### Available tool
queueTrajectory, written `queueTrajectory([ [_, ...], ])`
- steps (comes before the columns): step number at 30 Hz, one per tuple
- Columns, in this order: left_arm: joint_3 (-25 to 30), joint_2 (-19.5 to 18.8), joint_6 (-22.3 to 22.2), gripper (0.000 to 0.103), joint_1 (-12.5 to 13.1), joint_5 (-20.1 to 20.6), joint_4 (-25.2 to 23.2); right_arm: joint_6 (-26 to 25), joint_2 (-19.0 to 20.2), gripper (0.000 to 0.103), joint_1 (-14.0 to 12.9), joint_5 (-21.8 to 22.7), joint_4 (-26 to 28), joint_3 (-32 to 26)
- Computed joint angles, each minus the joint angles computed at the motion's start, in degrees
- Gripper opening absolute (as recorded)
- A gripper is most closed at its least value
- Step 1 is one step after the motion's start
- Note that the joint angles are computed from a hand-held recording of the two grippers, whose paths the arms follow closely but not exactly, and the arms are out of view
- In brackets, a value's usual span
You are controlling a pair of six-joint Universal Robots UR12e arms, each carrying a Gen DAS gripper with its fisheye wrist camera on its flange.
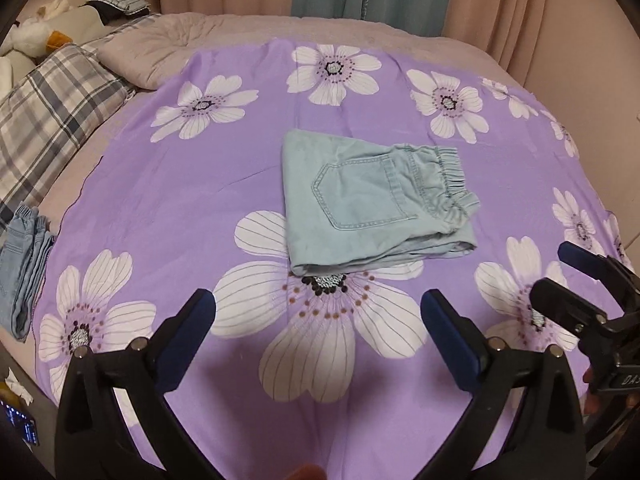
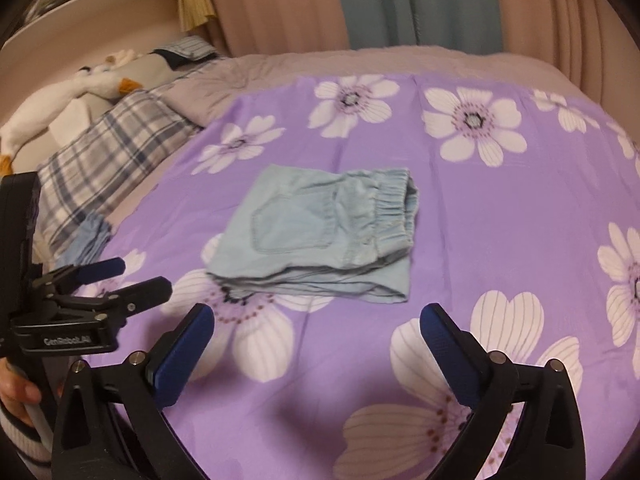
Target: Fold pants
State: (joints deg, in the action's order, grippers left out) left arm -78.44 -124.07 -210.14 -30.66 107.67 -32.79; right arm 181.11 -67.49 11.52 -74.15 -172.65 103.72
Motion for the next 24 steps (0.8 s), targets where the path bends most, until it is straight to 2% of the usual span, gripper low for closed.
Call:
queueTrajectory([
  [3,-0.8,1.1,-0.2,0.103,-0.3,-0.6,0.2,-0.1,-0.8,0.102,0.4,-1.0,0.0,0.4],
  [14,-0.9,2.1,0.8,0.103,-1.6,2.2,0.0,1.1,-2.6,0.102,0.8,-1.7,-0.5,2.0],
  [24,-0.4,2.1,-0.2,0.103,-2.2,4.9,-1.5,1.5,-3.5,0.102,0.7,-1.9,-1.3,3.0],
])
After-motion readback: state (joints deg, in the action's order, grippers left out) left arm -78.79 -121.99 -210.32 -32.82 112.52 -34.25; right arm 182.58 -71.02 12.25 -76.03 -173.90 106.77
